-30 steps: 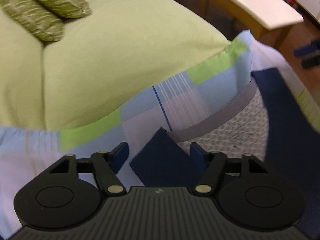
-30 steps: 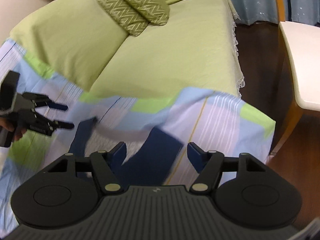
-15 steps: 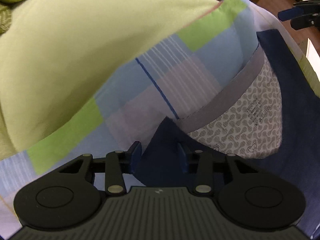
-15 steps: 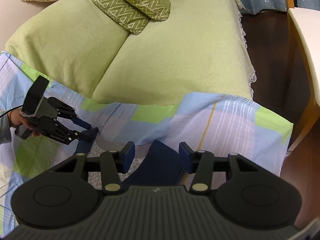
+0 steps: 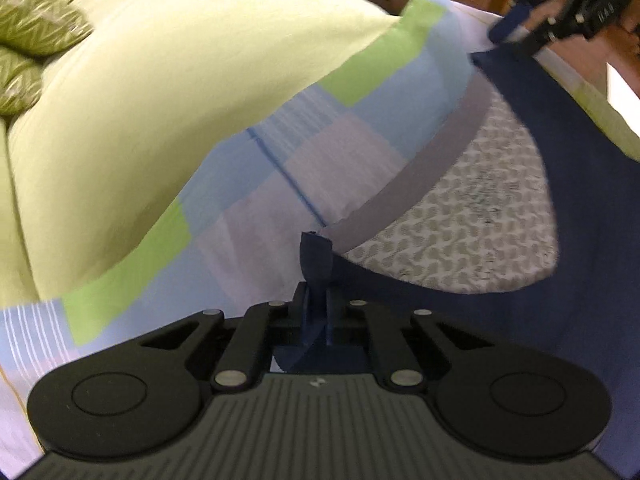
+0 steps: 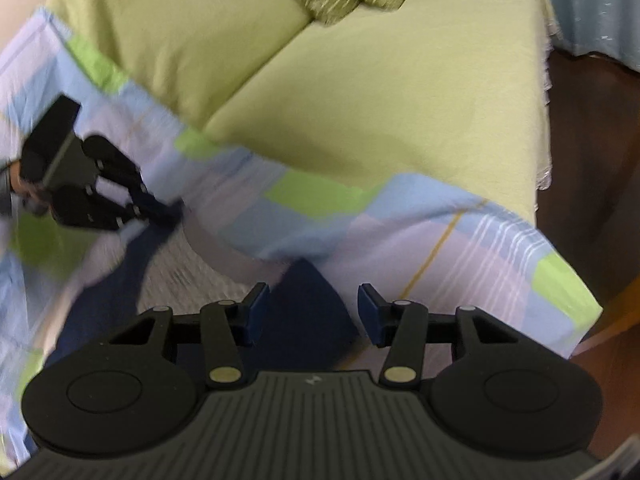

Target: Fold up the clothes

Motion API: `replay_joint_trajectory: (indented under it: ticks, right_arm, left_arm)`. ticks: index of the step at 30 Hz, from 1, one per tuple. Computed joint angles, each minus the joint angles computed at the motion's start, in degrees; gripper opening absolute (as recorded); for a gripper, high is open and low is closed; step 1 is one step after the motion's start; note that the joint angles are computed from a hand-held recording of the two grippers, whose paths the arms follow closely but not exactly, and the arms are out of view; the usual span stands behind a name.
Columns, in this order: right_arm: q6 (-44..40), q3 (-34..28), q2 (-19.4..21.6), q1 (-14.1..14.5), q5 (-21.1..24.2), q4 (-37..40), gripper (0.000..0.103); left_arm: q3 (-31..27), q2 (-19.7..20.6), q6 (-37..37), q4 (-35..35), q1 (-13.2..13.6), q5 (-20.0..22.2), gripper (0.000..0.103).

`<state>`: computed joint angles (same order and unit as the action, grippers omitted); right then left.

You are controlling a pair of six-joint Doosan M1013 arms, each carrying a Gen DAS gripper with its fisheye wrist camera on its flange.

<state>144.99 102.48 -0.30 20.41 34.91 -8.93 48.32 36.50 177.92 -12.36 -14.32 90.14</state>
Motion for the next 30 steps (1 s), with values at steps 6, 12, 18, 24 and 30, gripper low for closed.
replay_joint_trajectory:
  ticks: [6, 12, 18, 24, 30]
  right_arm:
    - [-5.8, 0.0, 0.3, 0.2, -1.4, 2.5, 0.004]
    - [9.5, -0.6, -2.2, 6.1, -1.5, -18.7, 0.003]
    - [8.6, -3.8, -3.8, 15.5, 1.5, -26.9, 0.003]
    - [12.6, -9.8, -0.1, 32.4, 12.8, -31.1, 0.003]
    - [15.6, -16.1, 7.3, 43.2, 21.6, -30.7, 0.003]
  left_arm:
    - [4.7, -2.8, 2.4, -1.6, 0.6, -6.0, 0.005]
    - [7.7, -7.3, 6.3, -6.0, 3.6, -9.5, 0.005]
    - [17.3, -16.4, 11.5, -8.8, 9.9, -12.5, 0.005]
    - [30.3, -26.7, 21.6, -10.9, 20.8, -12.6, 0.005]
    - [40.6, -32.4, 33.9, -9.2, 29.1, -14.7, 0.005]
